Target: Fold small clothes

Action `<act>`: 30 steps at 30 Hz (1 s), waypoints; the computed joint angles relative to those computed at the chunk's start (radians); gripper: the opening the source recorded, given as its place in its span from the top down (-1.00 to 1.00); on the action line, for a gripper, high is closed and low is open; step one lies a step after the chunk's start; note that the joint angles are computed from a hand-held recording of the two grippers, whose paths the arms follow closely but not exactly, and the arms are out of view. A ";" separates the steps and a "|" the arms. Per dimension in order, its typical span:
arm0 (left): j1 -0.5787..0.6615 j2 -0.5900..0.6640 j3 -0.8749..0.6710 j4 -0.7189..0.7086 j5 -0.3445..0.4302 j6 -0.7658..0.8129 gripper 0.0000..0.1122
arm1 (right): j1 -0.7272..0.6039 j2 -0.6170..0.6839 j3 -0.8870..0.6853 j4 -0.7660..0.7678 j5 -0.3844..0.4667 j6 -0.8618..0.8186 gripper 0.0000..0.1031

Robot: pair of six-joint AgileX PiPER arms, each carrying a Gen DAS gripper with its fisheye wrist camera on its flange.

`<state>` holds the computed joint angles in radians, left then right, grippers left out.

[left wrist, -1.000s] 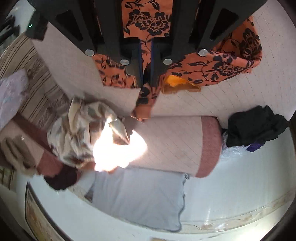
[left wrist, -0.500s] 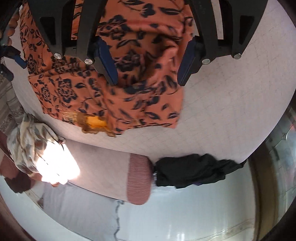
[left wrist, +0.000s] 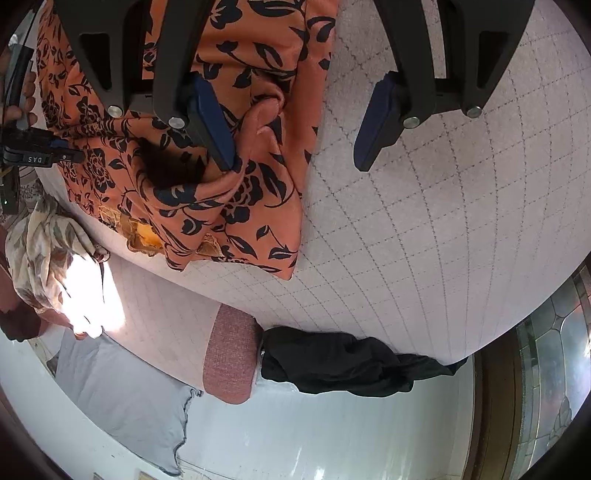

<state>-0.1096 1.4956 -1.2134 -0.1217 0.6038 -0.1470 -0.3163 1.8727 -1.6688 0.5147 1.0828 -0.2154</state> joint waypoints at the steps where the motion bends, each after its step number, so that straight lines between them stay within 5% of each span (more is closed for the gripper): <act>1: 0.003 -0.005 -0.001 -0.010 0.004 0.010 -0.20 | 0.004 0.008 -0.025 -0.016 0.019 0.008 0.63; 11: 0.064 -0.068 0.021 -0.123 -0.018 0.063 -0.29 | -0.001 -0.137 -0.013 -0.202 -0.081 -0.002 0.66; 13: 0.052 -0.026 -0.011 -0.108 0.010 0.051 -0.29 | -0.002 -0.111 0.024 -0.242 -0.097 -0.005 0.57; 17: -0.004 0.125 -0.122 0.020 0.169 -0.001 -0.33 | -0.034 -0.108 0.115 -0.230 -0.141 -0.046 -0.14; 20: -0.078 0.124 -0.106 0.192 0.145 -0.100 -0.37 | -0.056 -0.158 0.135 -0.196 -0.165 -0.051 -0.17; 26: -0.083 0.127 -0.105 0.168 0.141 -0.074 -0.37 | -0.032 -0.073 0.018 -0.211 -0.081 0.047 -0.26; 28: -0.071 0.127 -0.102 0.142 0.137 -0.061 -0.37 | -0.032 -0.045 0.020 -0.201 -0.062 0.052 -0.17; 30: -0.065 0.131 -0.103 0.133 0.134 -0.051 -0.38 | -0.007 -0.053 0.030 -0.219 -0.078 0.019 0.64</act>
<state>-0.1744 1.6269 -1.3164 0.0118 0.7375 -0.1984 -0.3237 1.8199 -1.6392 0.2959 1.0053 -0.1960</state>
